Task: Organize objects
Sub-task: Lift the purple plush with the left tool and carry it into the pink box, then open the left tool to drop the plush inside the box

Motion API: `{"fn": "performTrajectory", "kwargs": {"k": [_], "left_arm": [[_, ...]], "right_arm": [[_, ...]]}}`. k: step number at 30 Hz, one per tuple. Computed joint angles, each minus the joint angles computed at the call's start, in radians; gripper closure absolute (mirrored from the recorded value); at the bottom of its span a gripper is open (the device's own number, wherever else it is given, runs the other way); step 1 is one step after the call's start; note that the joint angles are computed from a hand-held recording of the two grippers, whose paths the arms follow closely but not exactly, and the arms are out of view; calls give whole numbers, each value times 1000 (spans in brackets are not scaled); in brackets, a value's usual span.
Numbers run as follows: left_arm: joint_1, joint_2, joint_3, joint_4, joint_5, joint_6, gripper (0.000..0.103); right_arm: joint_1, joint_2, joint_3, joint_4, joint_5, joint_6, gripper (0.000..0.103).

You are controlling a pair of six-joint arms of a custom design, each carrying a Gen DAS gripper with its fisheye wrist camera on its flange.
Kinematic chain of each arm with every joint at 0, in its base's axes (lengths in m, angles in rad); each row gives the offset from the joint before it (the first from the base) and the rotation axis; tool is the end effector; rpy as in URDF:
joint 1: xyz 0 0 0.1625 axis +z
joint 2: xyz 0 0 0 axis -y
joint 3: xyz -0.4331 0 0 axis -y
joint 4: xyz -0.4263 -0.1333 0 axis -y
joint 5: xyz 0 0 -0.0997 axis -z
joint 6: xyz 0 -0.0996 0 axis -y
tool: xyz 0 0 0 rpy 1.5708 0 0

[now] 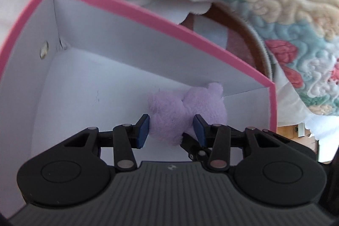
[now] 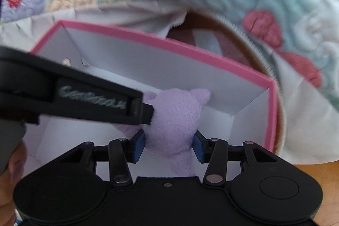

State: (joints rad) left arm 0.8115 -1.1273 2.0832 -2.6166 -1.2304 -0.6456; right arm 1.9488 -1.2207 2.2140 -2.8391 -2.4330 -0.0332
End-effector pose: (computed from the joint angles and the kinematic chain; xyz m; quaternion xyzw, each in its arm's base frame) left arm -0.2506 -0.5060 0.1209 0.0483 0.9834 -0.1431 0.1005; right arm 0.2362 -0.4386 0.1769 0.1277 -0.8927 0.1937 0.3864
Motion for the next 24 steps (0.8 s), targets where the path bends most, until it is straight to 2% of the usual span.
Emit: {"fn": "performTrajectory", "kwargs": {"k": [3,5,8,10,12,14,16,17,19,20,21,23,24], "left_arm": [[6,18,-10,22,6,-21,61],[12,32,-26,63,0,-69,65],[14,51,-26,48,-17,-75,67],[13,58,-27,39,-29,-77,69],[8,68,-32,33,-36,-74,71],[6,78,-35,17,-49,-76,72],[2,86,-35,2,-49,-88,72],[-4,88,-32,-8,-32,-89,72],[-19,89,-27,-9,2,-83,69],[-27,84,-24,1,18,-84,64],[-38,74,-21,20,36,-86,60],[-63,45,-6,49,73,-78,44],[-79,23,9,58,93,-70,43]], "right_arm": [[-7,6,10,-18,-10,-22,48],[0,10,24,-54,-28,-72,43],[11,-10,59,-133,-30,-170,45],[12,-41,82,-144,-5,-198,51],[17,-39,97,-173,-26,-277,84],[14,-28,111,-228,-41,-342,88],[-1,-24,118,-254,-51,-348,88],[-6,-16,123,-288,-54,-367,94],[-11,8,138,-395,-54,-450,94],[-13,7,144,-415,-45,-457,94],[-16,-1,150,-418,-33,-450,94],[-18,-37,170,-413,6,-415,93],[-18,-75,185,-388,36,-365,91]]}}
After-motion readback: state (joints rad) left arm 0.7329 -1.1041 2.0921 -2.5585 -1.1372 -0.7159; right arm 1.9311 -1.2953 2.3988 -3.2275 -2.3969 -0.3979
